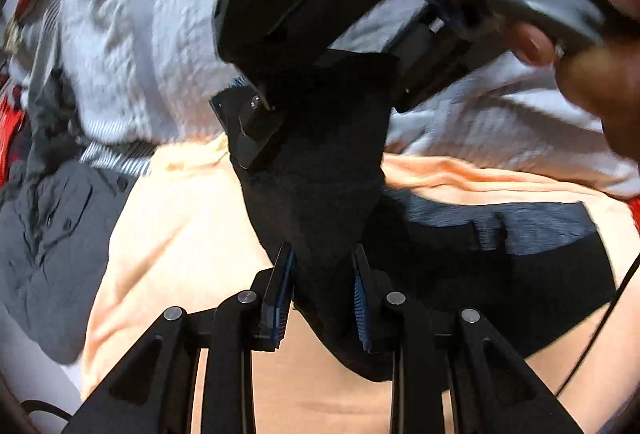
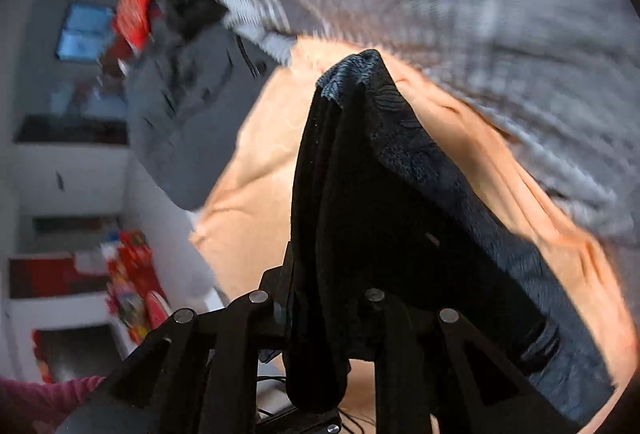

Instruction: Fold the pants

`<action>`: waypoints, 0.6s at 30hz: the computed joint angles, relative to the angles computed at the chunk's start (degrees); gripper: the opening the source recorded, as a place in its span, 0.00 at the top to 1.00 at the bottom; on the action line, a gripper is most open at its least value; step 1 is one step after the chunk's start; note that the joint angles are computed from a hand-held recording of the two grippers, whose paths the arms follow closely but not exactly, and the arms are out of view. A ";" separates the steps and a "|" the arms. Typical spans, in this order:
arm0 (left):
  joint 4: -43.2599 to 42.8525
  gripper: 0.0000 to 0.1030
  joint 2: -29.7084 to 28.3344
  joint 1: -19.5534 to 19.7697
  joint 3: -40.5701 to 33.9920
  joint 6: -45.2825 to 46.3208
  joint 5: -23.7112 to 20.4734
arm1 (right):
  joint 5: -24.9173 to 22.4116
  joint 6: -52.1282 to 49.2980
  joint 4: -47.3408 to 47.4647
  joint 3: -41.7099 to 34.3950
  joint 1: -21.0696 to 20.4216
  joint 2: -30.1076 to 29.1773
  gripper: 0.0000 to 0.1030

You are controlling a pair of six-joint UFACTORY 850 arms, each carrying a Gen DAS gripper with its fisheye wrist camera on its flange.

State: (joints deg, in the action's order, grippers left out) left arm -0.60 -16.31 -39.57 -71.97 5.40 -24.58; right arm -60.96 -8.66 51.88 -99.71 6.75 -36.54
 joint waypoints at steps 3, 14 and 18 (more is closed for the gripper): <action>-2.17 0.73 1.76 -2.52 0.15 3.72 -0.61 | 4.44 -3.49 5.98 10.55 -2.32 7.98 0.84; -4.88 0.72 2.90 -14.66 -3.00 11.51 -6.46 | 14.44 -15.65 25.54 47.44 -13.79 38.12 0.83; -2.78 0.73 1.64 -19.83 -3.57 11.41 -7.60 | 14.86 -17.35 29.64 58.26 -19.20 46.96 0.83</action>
State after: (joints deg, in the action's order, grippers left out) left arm -3.38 -14.67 -59.39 -75.54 16.81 -32.18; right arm -46.10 -26.01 81.52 -41.45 -12.45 10.42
